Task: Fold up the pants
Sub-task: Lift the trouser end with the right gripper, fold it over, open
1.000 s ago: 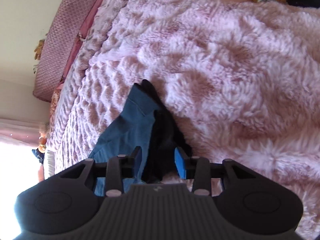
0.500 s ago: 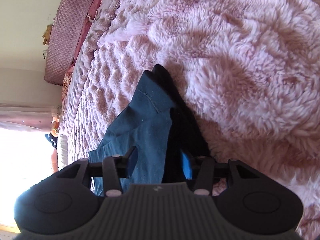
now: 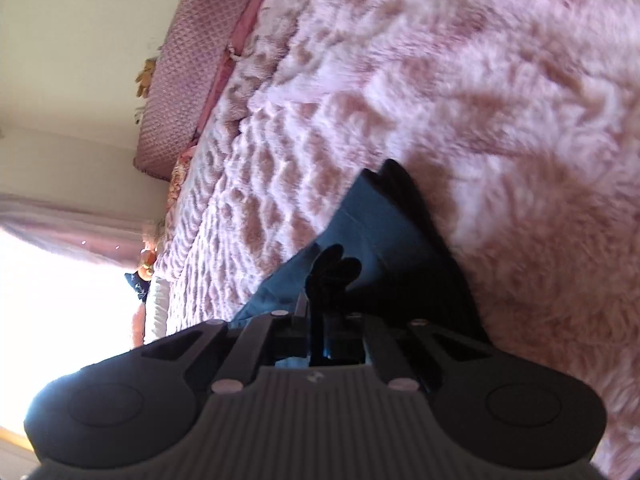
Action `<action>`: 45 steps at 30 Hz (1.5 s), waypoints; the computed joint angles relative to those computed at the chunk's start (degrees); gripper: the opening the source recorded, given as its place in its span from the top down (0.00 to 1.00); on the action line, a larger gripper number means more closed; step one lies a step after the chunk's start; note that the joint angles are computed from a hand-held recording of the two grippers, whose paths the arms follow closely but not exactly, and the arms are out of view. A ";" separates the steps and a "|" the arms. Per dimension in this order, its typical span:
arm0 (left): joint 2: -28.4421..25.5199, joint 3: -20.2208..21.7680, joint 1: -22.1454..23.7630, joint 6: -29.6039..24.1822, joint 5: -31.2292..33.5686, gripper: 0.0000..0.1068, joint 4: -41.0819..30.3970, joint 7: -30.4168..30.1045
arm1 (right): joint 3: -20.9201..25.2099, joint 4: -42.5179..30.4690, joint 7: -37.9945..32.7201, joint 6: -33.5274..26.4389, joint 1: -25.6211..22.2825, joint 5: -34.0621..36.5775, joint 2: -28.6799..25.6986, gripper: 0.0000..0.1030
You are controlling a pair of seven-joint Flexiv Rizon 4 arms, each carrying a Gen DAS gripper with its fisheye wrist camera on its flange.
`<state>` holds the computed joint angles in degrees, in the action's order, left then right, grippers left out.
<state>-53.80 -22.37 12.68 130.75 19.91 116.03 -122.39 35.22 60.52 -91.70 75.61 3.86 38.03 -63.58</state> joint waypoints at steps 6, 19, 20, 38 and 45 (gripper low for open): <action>-0.01 0.16 0.03 -0.13 -0.20 0.53 0.22 -0.16 | 3.44 -4.93 -13.71 -2.28 0.05 -0.67 -0.53 1.00; 0.04 -0.40 0.67 -0.43 -0.19 0.53 0.51 -1.25 | -8.32 2.82 3.20 -1.85 2.84 -10.89 1.10 0.99; 0.08 -0.43 0.66 -0.57 -0.21 0.54 0.49 -1.28 | -6.18 3.12 1.18 -0.41 1.80 -10.56 0.99 0.99; -0.37 -0.85 0.12 -3.57 -1.41 0.54 -0.37 0.87 | 8.45 -4.46 -27.57 -7.61 -3.48 -2.82 1.11 1.00; -0.50 -0.84 -0.44 -3.87 -2.54 0.53 -0.13 1.93 | 1.87 4.18 -27.26 -2.66 -2.55 2.68 5.37 0.96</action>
<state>-54.30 -23.20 12.24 126.88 17.37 115.89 -120.46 37.09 64.69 -118.96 72.95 1.31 40.71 -58.21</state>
